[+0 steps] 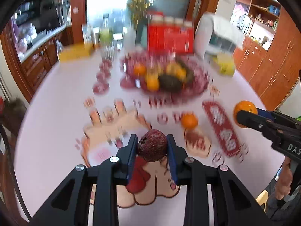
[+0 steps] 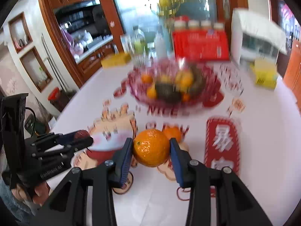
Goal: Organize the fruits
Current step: 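Grasp a dark red fruit with the left gripper while the right gripper grasps a mandarin, then carry the red fruit and mandarin into the pink bowl and open both grippers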
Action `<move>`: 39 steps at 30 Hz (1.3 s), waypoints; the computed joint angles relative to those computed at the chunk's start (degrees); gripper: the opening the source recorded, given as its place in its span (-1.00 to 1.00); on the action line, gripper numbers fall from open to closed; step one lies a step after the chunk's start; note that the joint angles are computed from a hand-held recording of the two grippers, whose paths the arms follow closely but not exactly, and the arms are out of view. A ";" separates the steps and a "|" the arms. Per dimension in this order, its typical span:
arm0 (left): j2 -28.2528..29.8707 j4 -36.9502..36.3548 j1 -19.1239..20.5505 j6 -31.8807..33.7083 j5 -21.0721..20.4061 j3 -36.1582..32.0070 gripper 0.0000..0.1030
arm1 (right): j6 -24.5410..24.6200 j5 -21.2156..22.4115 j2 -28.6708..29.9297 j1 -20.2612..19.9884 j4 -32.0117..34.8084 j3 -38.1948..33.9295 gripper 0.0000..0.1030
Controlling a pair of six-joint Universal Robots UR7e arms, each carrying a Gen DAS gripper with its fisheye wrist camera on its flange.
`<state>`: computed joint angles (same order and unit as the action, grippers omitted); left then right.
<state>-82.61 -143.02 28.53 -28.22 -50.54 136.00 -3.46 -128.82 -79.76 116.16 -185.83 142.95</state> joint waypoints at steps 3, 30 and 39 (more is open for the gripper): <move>-2.15 5.25 -2.50 1.15 3.57 -4.17 -0.43 | 0.60 -1.67 -3.58 3.53 5.04 -3.25 -0.24; 30.74 2.06 14.20 13.56 3.28 -38.48 -0.42 | -10.51 0.70 9.80 -9.29 8.23 -26.33 -0.23; 38.84 4.76 18.55 12.14 3.94 -42.86 -0.42 | -13.09 3.23 17.09 -16.26 5.98 -28.25 -0.22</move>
<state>-43.77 -138.26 47.08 -16.08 -46.59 93.15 -16.55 -125.58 -62.67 99.90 -179.85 114.71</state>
